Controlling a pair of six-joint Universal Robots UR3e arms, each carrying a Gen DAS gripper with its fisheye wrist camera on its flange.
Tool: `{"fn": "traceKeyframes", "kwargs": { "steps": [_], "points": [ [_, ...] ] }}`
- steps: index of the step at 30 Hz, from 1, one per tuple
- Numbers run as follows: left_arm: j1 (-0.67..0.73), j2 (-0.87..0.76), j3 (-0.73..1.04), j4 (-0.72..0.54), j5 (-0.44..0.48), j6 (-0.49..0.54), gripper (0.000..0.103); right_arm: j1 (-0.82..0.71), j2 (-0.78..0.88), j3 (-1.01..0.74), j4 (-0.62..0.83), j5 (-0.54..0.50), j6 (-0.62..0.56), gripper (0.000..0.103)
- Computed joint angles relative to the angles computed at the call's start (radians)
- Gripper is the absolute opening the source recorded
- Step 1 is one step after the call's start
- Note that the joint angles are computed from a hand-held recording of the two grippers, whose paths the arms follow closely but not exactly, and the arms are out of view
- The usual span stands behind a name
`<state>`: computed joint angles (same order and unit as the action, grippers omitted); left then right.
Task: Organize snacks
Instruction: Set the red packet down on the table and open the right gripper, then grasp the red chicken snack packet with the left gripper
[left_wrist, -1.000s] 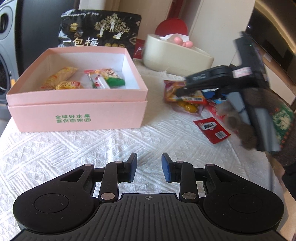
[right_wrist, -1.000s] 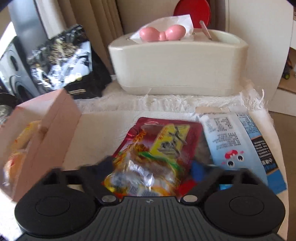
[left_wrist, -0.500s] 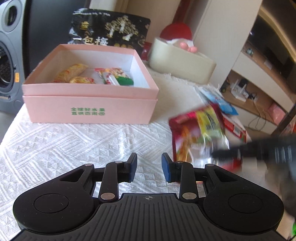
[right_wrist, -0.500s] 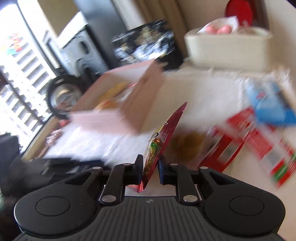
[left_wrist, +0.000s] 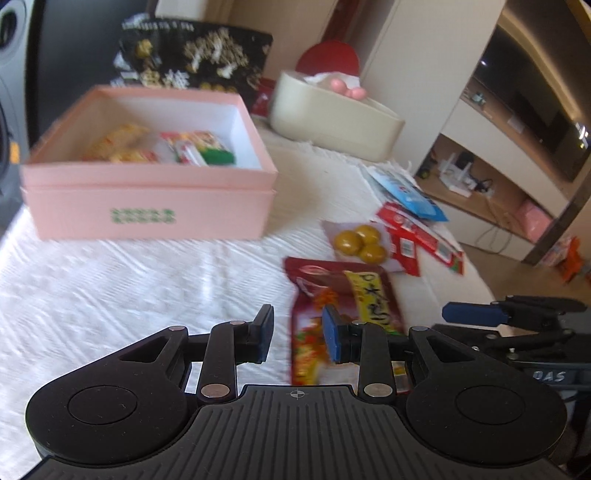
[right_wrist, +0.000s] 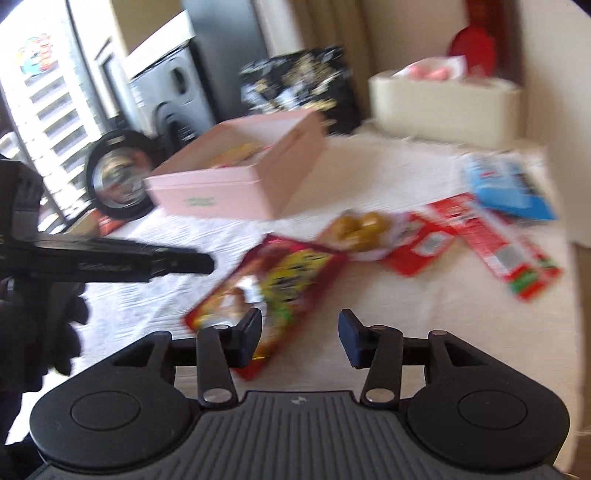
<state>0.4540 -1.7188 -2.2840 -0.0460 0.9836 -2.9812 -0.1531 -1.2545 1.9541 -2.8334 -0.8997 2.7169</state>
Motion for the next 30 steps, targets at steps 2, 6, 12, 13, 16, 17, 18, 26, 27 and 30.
{"fn": "traceKeyframes", "kwargs": {
  "steps": [2, 6, 12, 13, 16, 17, 18, 26, 27, 30],
  "points": [
    [-0.023, -0.045, 0.027, 0.026, 0.013, -0.03, 0.033, -0.003, 0.008, 0.039, -0.091, -0.024, 0.036, 0.046],
    [-0.036, -0.107, 0.081, 0.046, 0.029, -0.06, 0.033, 0.012, 0.052, 0.051, -0.155, -0.02, 0.05, 0.046],
    [0.003, -0.113, 0.105, -0.048, -0.059, 0.0, 0.034, 0.095, 0.128, 0.063, -0.323, -0.107, 0.073, 0.046],
    [-0.004, -0.106, 0.116, -0.083, -0.065, 0.016, 0.039, 0.103, 0.136, 0.065, -0.349, -0.12, 0.074, 0.046],
    [-0.065, -0.089, 0.13, -0.078, -0.002, 0.045, 0.053, 0.113, 0.143, 0.07, -0.378, -0.135, 0.078, 0.046],
    [-0.087, -0.088, 0.135, -0.063, 0.026, 0.049, 0.053, 0.111, 0.143, 0.071, -0.378, -0.133, 0.08, 0.046],
    [-0.11, -0.089, 0.139, -0.042, 0.062, 0.048, 0.052, 0.109, 0.142, 0.072, -0.379, -0.13, 0.081, 0.046],
    [-0.139, -0.066, 0.099, 0.1, 0.2, 0.023, 0.052, 0.138, 0.199, -0.042, -0.488, -0.211, 0.212, 0.061],
    [-0.121, -0.046, 0.089, 0.079, 0.163, 0.036, 0.052, 0.156, 0.229, -0.093, -0.492, -0.235, 0.22, 0.061],
    [-0.11, 0.005, 0.055, 0.037, 0.109, 0.094, 0.052, 0.21, 0.338, -0.303, -0.392, -0.277, 0.213, 0.061]
  ]
}}
